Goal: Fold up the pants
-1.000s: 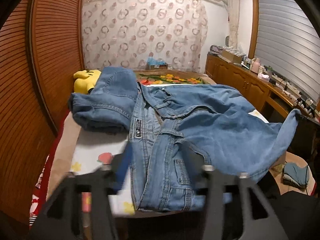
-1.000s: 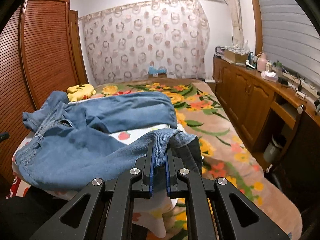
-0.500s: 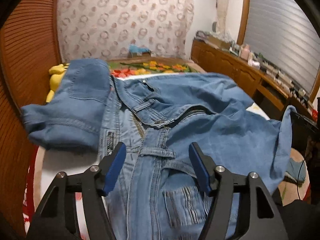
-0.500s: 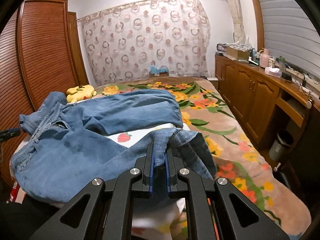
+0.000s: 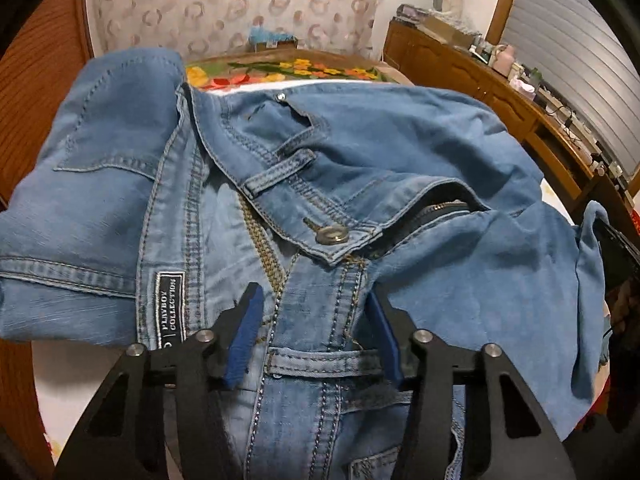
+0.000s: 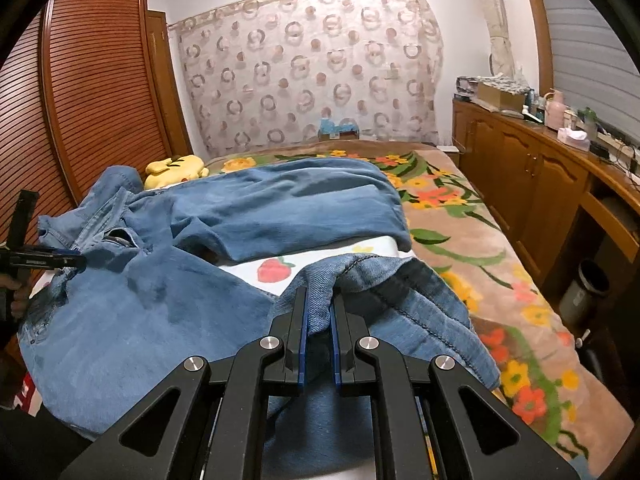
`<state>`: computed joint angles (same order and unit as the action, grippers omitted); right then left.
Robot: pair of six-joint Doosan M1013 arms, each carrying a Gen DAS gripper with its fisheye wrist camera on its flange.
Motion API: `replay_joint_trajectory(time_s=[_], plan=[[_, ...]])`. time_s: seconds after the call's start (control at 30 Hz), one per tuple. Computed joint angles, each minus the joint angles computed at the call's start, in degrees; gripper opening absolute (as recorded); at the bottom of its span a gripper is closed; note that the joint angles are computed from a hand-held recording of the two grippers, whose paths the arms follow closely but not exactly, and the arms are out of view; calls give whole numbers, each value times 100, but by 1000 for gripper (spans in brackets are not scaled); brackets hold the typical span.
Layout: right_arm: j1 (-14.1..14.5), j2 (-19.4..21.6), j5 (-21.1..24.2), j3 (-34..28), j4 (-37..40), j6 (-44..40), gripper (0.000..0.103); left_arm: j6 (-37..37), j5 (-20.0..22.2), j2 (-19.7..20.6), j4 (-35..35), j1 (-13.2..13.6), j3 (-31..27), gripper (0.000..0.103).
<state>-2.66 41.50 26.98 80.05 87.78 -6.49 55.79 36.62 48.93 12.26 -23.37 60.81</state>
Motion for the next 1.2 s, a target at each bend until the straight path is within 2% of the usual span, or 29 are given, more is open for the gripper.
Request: replay_joint_trajectory(time_s=[0.1, 0.13, 0.2, 0.33, 0.4, 0.43, 0.57, 0.67, 0.8, 0.97, 1.0, 1.07, 1.13, 1.2], plan=[[-18, 15, 11, -7, 47, -90, 9, 73, -39, -19, 21, -38, 74, 34], [-27, 24, 23, -11, 74, -125, 9, 26, -67, -22, 119, -49, 95, 23], [-34, 39, 12, -17, 109, -161, 9, -177, -240, -107, 322, -74, 240, 18], [-7, 58, -63, -23, 117, -140, 9, -1213, -847, -454, 1299, -162, 743, 13], [16, 45, -116, -4, 136, -152, 9, -2182, -1086, -694, 2129, -223, 1080, 13], [19, 40, -122, 7, 151, -164, 9, -2456, -1091, -776, 2390, -244, 1184, 13], [23, 36, -145, 16, 174, -171, 9, -2376, -738, -813, 2244, -229, 1239, 13], [40, 18, -178, 47, 247, -225, 9, -2031, -574, -732, 1778, -192, 1229, 16], [22, -14, -195, 104, 390, -314, 9, -2132, -576, -728, 1790, -222, 1293, 20], [-2, -96, -206, 253, 577, -471, 9, -2805, -452, -842, 2663, -314, 1432, 44], [1, -108, -224, 269, 596, -488, 9, -2967, -513, -897, 2868, -332, 1517, 53], [2, -123, -240, 298, 650, -532, 9, -3130, -564, -967, 3061, -336, 1622, 60], [13, -121, -264, 294, 620, -477, 9, -3357, -621, -1060, 3253, -346, 1779, 75], [31, -112, -299, 294, 614, -452, 9, -3540, -712, -1140, 3375, -360, 1930, 77]])
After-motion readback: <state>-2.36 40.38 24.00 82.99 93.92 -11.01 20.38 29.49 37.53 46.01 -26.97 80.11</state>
